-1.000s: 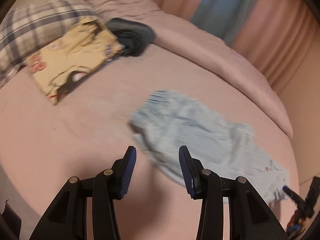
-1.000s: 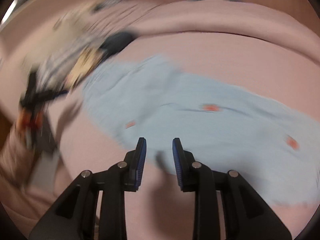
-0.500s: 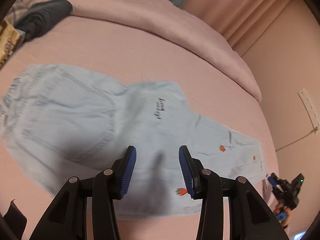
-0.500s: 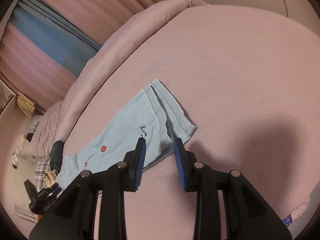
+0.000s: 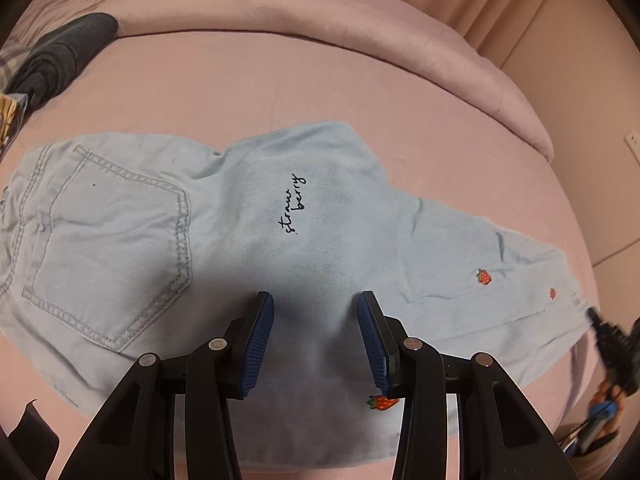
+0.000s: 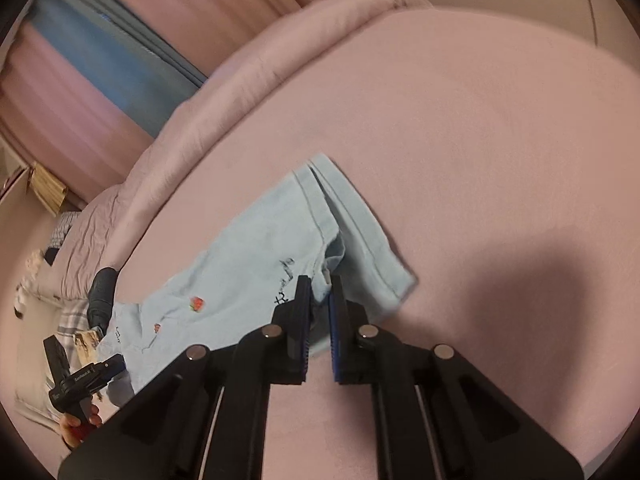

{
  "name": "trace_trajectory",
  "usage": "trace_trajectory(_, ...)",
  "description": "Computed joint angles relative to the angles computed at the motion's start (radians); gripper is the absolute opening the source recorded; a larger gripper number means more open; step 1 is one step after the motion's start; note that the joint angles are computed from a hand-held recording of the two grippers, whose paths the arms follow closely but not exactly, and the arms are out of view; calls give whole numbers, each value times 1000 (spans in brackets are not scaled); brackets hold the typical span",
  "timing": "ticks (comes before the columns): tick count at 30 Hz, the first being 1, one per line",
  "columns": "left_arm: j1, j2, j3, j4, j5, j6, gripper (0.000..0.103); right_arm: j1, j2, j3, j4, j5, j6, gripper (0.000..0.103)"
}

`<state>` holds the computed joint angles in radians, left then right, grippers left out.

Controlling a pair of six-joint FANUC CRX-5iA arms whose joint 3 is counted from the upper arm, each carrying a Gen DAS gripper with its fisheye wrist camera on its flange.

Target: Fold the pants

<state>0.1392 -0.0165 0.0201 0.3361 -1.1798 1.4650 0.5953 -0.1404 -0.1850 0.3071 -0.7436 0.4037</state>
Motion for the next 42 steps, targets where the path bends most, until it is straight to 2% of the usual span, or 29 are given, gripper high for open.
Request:
trace_trajectory(3, -5, 10, -1, 1, 1, -15, 43, 13, -1, -7, 128, 10, -43, 8)
trace_trajectory(5, -13, 23, 9, -11, -6, -7, 43, 15, 9, 3, 171, -22, -55, 7)
trace_trajectory(7, -25, 27, 15, -35, -1, -5, 43, -2, 21, 11, 124, -41, -43, 8)
trace_trajectory(8, -31, 30, 18, -40, 3, -1, 43, -17, 35, 32, 46, -66, 4, 8)
trace_trajectory(10, -29, 30, 17, -38, 0, -8, 43, -35, 60, 44, -19, -103, 40, 7)
trace_trajectory(13, -34, 35, 51, -61, -34, 5, 43, -50, 43, 8, -40, -52, 27, 6)
trace_trajectory(15, -27, 19, 50, -47, -34, -17, 43, -50, 54, 47, -53, -102, 46, 12)
trace_trajectory(16, -27, 18, 50, -35, -26, -27, 43, -39, 60, 62, -23, -134, 41, 14)
trace_trajectory(18, -30, 19, 58, -13, -9, -53, 43, 7, 80, 77, 135, -207, -3, 28)
trace_trajectory(19, -37, 31, 72, -6, -3, -66, 43, 20, 89, 84, 192, -221, 1, 28)
trace_trajectory(20, -53, 51, 95, -8, 0, -72, 43, 20, 97, 101, 197, -194, 44, 28)
trace_trajectory(23, -100, 115, 151, -8, 8, -94, 43, 6, 165, 217, 68, -131, 246, 28)
trace_trajectory(24, -119, 152, 182, -16, 2, -85, 43, 2, 193, 265, 5, -128, 320, 28)
trace_trajectory(25, -127, 176, 200, -16, -10, -83, 43, -4, 245, 348, -109, -129, 432, 28)
trace_trajectory(27, -158, 261, 280, -60, -40, -45, 43, -21, 324, 475, -293, -176, 609, 24)
trace_trajectory(28, -168, 291, 312, -80, -50, -30, 44, -19, 395, 563, -360, -229, 699, 23)
trace_trajectory(29, -178, 309, 330, -92, -36, -31, 48, -15, 445, 621, -376, -278, 743, 22)
trace_trajectory(30, -184, 321, 343, -88, -19, -44, 58, -5, 494, 673, -359, -324, 757, 22)
trace_trajectory(31, -187, 343, 373, -82, -30, -42, 64, 2, 549, 726, -331, -378, 754, 20)
trace_trajectory(32, -189, 361, 402, -81, -49, -30, 64, -2, 584, 753, -308, -395, 722, 9)
trace_trajectory(33, -185, 371, 421, -73, -60, -25, 64, -15, 584, 745, -315, -371, 685, 0)
trace_trajectory(35, -154, 342, 383, -3, -31, -46, 64, -74, 567, 735, -407, -334, 597, 0)
trace_trajectory(36, -125, 302, 334, 46, 11, -76, 64, -82, 554, 711, -400, -314, 559, 0)
trace_trajectory(38, -82, 236, 284, 47, 56, -101, 64, -74, 526, 662, -301, -304, 478, 0)
trace_trajectory(40, -40, 179, 254, -12, 77, -93, 64, -59, 525, 662, -221, -325, 421, 6)
trace_trajectory(42, 10, 132, 231, -87, 81, -68, 64, -44, 539, 706, -209, -338, 461, 32)
